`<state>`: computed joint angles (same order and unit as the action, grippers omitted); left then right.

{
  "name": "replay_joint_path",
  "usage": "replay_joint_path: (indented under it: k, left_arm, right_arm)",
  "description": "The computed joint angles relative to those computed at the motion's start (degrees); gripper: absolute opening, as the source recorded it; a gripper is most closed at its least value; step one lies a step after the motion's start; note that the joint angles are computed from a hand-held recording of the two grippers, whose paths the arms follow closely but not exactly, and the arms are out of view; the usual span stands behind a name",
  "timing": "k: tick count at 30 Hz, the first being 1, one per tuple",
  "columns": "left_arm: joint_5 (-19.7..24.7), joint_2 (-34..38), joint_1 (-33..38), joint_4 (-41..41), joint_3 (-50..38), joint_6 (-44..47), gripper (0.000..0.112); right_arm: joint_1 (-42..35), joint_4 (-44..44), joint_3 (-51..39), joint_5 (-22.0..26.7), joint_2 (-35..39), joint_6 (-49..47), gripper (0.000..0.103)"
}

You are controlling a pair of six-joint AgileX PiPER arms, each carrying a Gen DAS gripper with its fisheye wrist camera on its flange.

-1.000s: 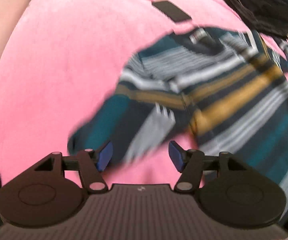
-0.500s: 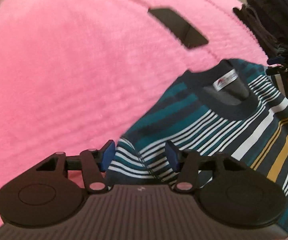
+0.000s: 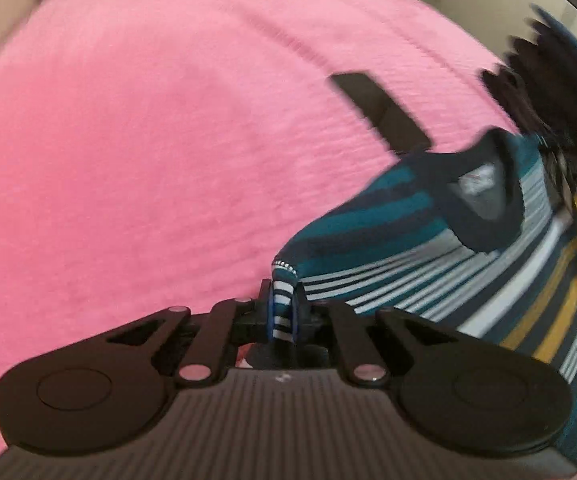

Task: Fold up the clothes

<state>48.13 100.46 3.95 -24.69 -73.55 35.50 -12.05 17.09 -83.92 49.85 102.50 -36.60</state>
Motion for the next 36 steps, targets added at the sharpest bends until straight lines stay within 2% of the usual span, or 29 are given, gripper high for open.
replay_joint_path:
  k: [1,3,4,5,7,9,11,13,15,17,21,24,26,27,28,30,31,33,35,36]
  left_arm:
    - [0.0,1.8,-0.6,1.3,-0.4,-1.7,0.008]
    - [-0.9,3.0,-2.5,4.0,0.3,-2.3,0.014]
    - [-1.6,2.3,-2.6,4.1,1.1,-2.0,0.017]
    - [-1.9,1.2,-2.0,3.2,1.9,-1.0,0.018]
    - [-1.0,-1.5,1.0,1.1,2.7,0.7,0.033]
    - [1.5,-4.6,5.3,-0.1,2.3,2.2,0.039]
    - [4.3,-8.6,10.3,-0.5,2.0,3.9,0.043]
    - [7.6,-12.6,15.9,-0.9,2.2,7.3,0.056]
    - [11.3,-16.6,21.7,-0.5,3.5,13.9,0.064]
    - [14.9,-20.3,27.8,0.4,5.2,22.1,0.067]
    - [16.5,-23.6,33.6,4.2,12.4,35.5,0.067]
    - [16.3,-23.4,34.8,2.0,16.7,40.9,0.066]
    - [13.1,-23.8,33.3,0.7,19.9,43.7,0.064]
    - [10.9,-24.0,32.4,0.8,21.4,44.5,0.055]
    - [9.4,-23.9,31.9,1.4,22.4,44.8,0.033]
    - [7.1,-23.8,32.6,2.2,23.8,45.9,0.019]
    - [7.6,-23.6,34.6,1.1,23.4,47.7,0.017]
    - [11.8,-23.2,41.5,-2.0,21.6,52.6,0.014]
    - [17.0,-22.4,48.0,-3.8,18.6,55.6,0.014]
    - [19.8,-21.7,51.1,-4.5,16.7,56.5,0.016]
  right_arm:
    - [0.3,-0.6,1.4,-1.3,0.2,1.0,0.007]
    - [1.4,-2.8,5.9,-5.5,-1.9,3.0,0.038]
    - [2.1,-4.1,8.1,-7.6,-3.4,4.2,0.073]
    - [2.6,-4.1,9.8,-8.6,-5.4,4.2,0.082]
    - [3.3,-2.5,12.5,-9.0,-9.7,2.5,0.082]
    - [4.0,-1.1,14.7,-9.1,-13.9,1.0,0.082]
    - [5.5,1.9,16.9,-6.8,-18.7,1.2,0.082]
    - [8.7,4.3,20.7,-4.6,-23.8,3.6,0.082]
    - [13.1,6.0,24.3,-3.0,-28.6,7.4,0.082]
    - [20.7,4.4,27.9,-3.3,-32.1,14.0,0.082]
    - [40.6,-1.8,32.6,-6.4,-35.4,31.9,0.082]
    - [53.3,-5.0,32.3,-12.3,-31.8,42.3,0.082]
    - [59.2,-6.2,29.9,-17.0,-26.3,44.5,0.082]
    - [61.9,-7.7,28.0,-19.3,-22.7,45.3,0.082]
    - [64.0,-9.5,25.6,-20.9,-19.1,45.6,0.082]
    - [66.8,-12.7,20.6,-22.5,-12.5,46.1,0.082]
    - [67.7,-14.6,18.1,-22.7,-9.6,46.8,0.082]
    - [68.8,-15.6,12.5,-21.9,-3.7,47.9,0.08]
    - [69.0,-12.6,7.4,-19.8,0.7,47.0,0.058]
    - [69.2,-11.0,5.5,-18.9,2.0,46.7,0.054]
